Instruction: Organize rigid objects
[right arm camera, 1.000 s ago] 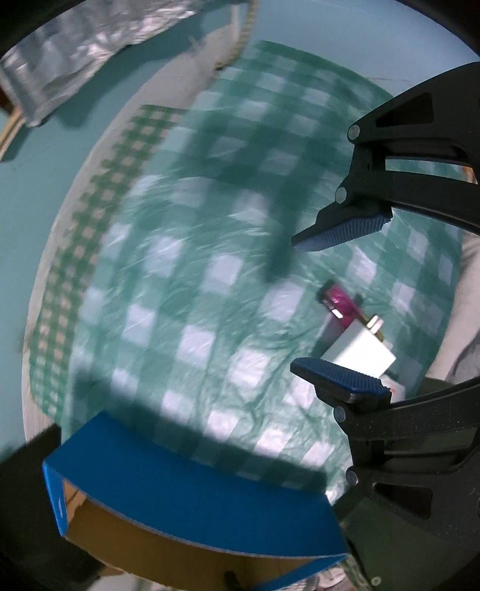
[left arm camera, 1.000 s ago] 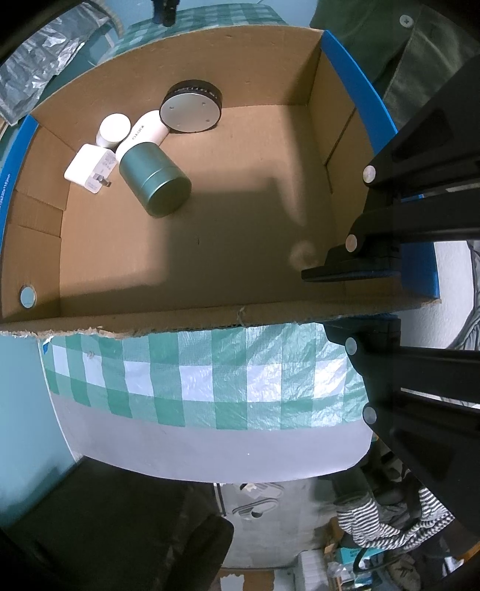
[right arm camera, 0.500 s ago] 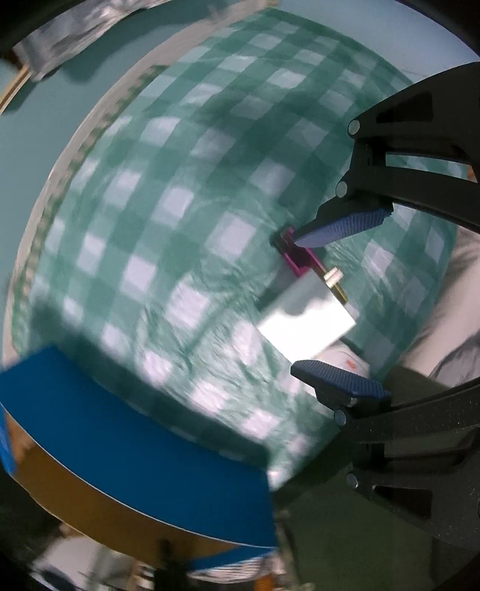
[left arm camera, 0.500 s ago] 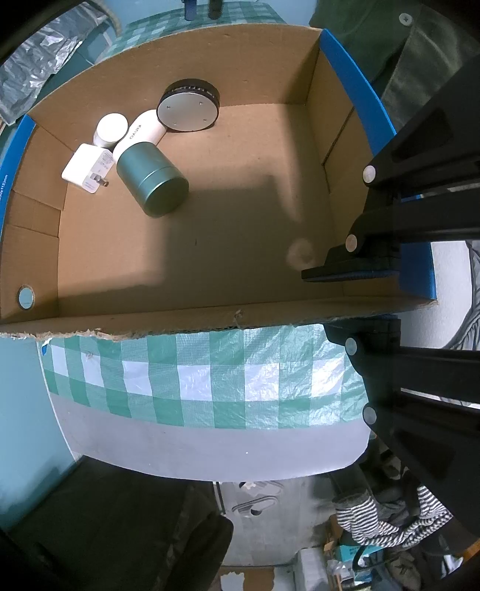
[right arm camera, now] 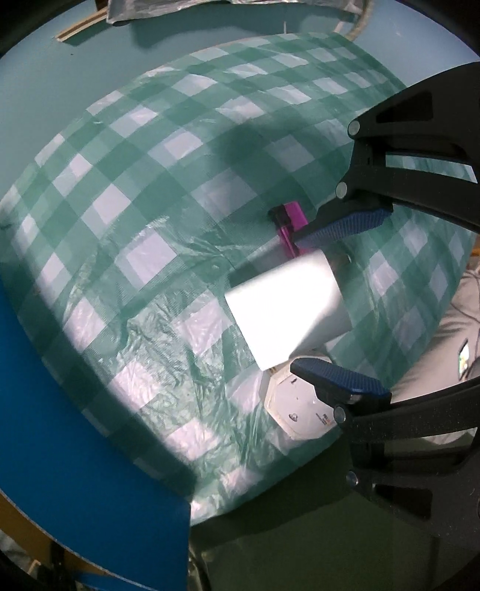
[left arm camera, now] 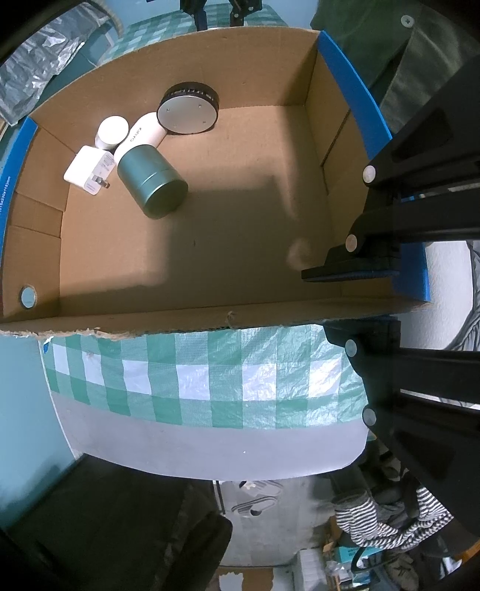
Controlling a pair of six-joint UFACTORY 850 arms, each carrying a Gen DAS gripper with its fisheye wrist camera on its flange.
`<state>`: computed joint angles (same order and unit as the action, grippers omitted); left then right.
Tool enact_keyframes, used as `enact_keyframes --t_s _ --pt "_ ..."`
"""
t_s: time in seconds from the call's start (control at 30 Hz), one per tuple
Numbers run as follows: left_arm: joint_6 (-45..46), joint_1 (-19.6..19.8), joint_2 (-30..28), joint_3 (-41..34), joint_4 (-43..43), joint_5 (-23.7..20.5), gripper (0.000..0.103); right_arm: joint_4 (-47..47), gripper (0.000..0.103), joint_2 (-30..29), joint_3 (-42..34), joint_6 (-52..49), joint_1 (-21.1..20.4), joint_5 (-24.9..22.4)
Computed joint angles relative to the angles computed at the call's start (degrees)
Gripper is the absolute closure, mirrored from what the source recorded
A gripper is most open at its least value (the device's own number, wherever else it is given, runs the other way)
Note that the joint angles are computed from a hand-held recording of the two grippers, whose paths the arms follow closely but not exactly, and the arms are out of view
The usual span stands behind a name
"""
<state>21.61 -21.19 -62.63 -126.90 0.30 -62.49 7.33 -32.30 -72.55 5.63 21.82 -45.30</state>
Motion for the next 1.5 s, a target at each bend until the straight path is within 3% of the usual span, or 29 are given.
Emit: enact_keyframes --t_s 0.17,0.27,0.47,0.5,0.53,0.6,0.87,1.23,1.5 --pt "0.09 0.10 0.14 0.55 0.03 0.21 0.090 3.36 0.047 -0.77 -0.62 0.74 -1.28 1.79" --pt "0.02 0.13 0.15 0.69 0.04 0.25 0.090 5.71 0.079 -0.15 -0.07 3.04 -2.48 4.48" --pt "0.03 0.18 -0.10 0.20 -0.20 0.26 0.090 6.51 0.077 -1.13 -1.83 6.15 -3.79 4.65" --pt "0.00 0.21 -0.03 0.29 -0.36 0.29 0.090 6.77 0.073 -1.09 -1.96 5.24 -3.56 4.66" --pt "0.04 0.23 0.01 0.37 -0.47 0.29 0.090 6.57 0.058 -1.04 -2.13 4.78 -3.18 4.84" --pt "0.16 0.29 0.41 1.08 -0.48 0.70 0.090 5.43 0.047 -1.63 -3.44 4.17 -1.84 4.54" --pt "0.50 0.36 0.64 1.54 -0.62 0.67 0.090 0.81 0.044 -5.81 -7.50 4.93 0.92 2.23" --pt "0.80 0.51 0.66 1.48 -0.98 0.80 0.090 -0.31 0.045 -7.79 -7.35 6.02 1.07 1.47" --pt "0.88 0.40 0.72 1.61 -0.77 0.75 0.090 0.46 0.048 -6.37 -4.59 7.92 0.28 5.19"
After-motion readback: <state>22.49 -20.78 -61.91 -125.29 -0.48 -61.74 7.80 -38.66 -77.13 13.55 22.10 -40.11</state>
